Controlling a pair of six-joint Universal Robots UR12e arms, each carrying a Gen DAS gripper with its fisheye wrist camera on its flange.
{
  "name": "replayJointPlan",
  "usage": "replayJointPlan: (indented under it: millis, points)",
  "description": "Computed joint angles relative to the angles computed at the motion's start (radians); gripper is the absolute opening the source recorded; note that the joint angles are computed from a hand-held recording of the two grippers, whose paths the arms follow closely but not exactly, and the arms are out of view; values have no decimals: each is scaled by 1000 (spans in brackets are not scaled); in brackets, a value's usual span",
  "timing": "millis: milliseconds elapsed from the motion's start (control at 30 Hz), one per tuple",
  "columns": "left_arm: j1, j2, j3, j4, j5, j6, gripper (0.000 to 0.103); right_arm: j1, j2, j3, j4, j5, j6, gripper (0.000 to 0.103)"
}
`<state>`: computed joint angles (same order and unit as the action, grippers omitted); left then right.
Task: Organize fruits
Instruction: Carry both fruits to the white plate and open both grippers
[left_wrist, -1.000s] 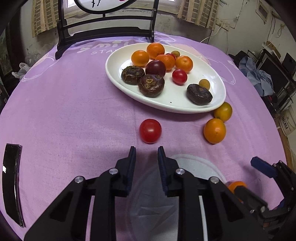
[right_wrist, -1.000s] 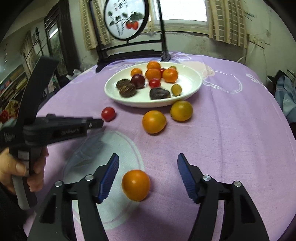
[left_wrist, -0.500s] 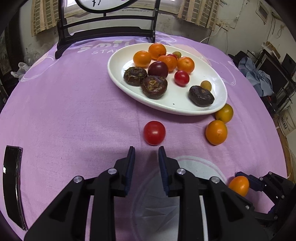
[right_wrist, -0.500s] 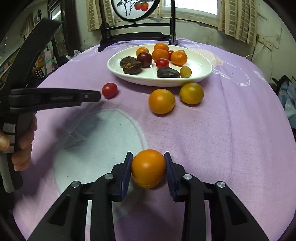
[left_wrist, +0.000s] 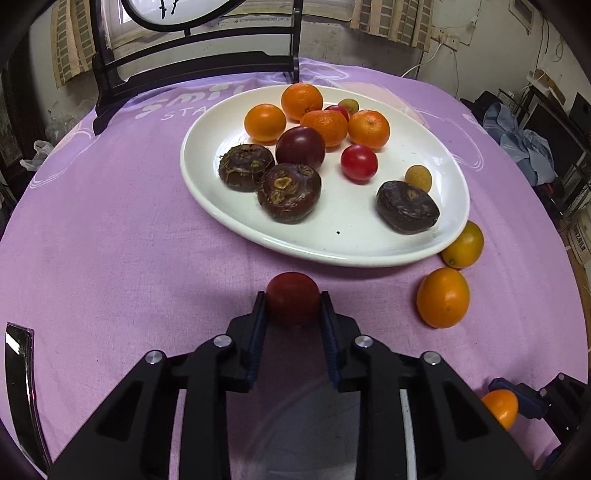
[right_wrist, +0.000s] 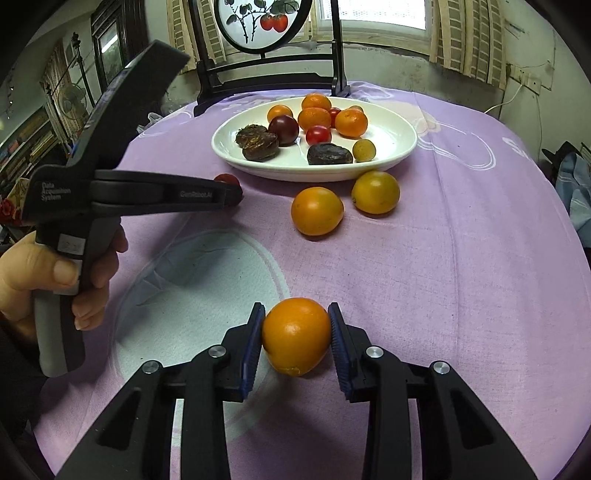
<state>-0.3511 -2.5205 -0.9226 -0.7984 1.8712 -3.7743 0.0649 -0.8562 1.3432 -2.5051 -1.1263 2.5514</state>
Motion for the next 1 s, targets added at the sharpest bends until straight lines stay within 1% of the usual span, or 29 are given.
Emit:
replayJointPlan:
  millis: [167, 267, 400, 500, 533, 633, 767, 833, 900, 933, 1000]
  points:
    - [1, 12, -24, 21, -15, -1, 27, 0, -2, 5, -7, 7, -6, 35]
    - [0, 32, -56, 43, -28, -11, 27, -4, -4, 10, -22, 17, 5, 35]
    - [-16, 64, -98, 113, -19, 46, 27, -11, -3, 8, -40, 44, 31, 35]
    - [-23, 82, -114, 153, -21, 76, 27, -19, -2, -1, -29, 89, 59, 35]
    - [-24, 85, -114, 164, -19, 86, 27, -23, -3, -3, -41, 112, 80, 35]
    - [-21, 87, -108, 180, -26, 93, 27, -27, -3, -15, -77, 149, 104, 35]
    - [-11, 73, -76, 163, -34, 90, 27, -14, 26, -90, -91, 139, 109, 35]
    - [-3, 55, -43, 145, -32, 83, 27, -3, 64, -164, -59, 130, 132, 35]
    - [4, 36, -9, 125, -29, 74, 27, 6, 101, -229, -30, 124, 175, 35]
    - [9, 24, 10, 112, -30, 67, 27, 11, 128, -276, 0, 126, 201, 35]
    - [18, 0, 48, 87, -44, 61, 27, 16, 170, -346, 43, 131, 258, 35]
